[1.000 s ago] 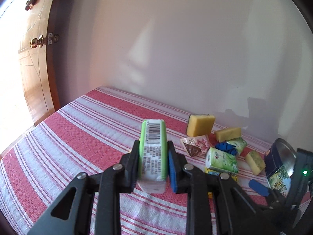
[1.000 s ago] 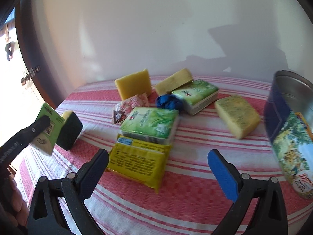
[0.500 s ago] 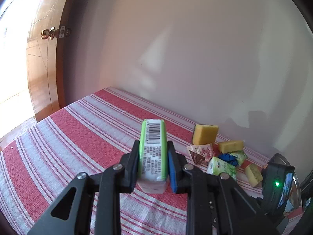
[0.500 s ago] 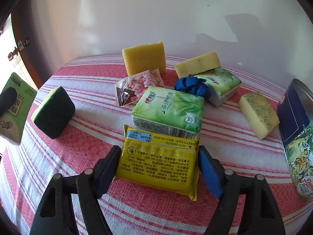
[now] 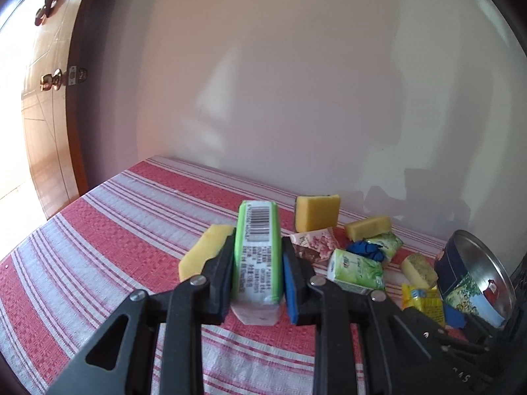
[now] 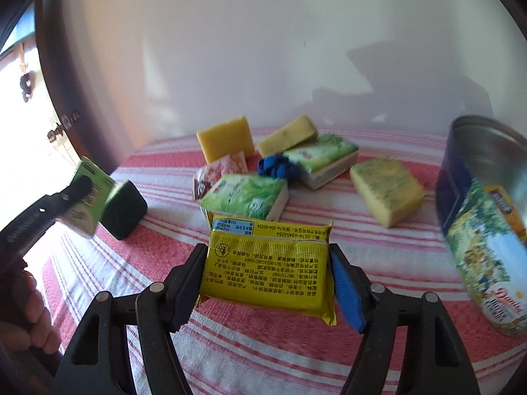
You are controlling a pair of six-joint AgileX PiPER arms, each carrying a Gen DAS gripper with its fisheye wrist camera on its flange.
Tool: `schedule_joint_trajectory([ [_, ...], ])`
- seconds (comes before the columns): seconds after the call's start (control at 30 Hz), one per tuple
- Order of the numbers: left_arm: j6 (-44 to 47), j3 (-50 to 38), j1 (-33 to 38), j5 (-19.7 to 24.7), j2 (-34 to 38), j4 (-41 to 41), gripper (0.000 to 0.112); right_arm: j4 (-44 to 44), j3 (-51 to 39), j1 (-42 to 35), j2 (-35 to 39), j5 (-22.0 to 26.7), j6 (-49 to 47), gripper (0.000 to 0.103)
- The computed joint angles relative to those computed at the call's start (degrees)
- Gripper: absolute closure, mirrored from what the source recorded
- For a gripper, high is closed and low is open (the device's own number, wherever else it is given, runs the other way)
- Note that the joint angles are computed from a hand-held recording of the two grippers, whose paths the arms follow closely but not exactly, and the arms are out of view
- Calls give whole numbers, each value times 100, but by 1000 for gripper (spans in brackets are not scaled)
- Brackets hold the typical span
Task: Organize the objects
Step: 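Carry the soap box with the left gripper while the right carries the yellow packet over the tin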
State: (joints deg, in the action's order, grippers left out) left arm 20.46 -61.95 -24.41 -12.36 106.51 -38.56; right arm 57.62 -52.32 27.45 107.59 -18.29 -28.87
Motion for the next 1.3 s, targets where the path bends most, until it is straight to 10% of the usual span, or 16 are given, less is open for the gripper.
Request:
schedule_joint_trajectory([
  [0.57, 2599, -221, -1148, -856, 261, -2355, 88, -235, 1478, 429, -990, -2254, 150, 30],
  [1.3, 4765, -1544, -2669, -1402, 793, -4444, 88, -1351, 2907, -845, -2386, -2644, 602, 30],
])
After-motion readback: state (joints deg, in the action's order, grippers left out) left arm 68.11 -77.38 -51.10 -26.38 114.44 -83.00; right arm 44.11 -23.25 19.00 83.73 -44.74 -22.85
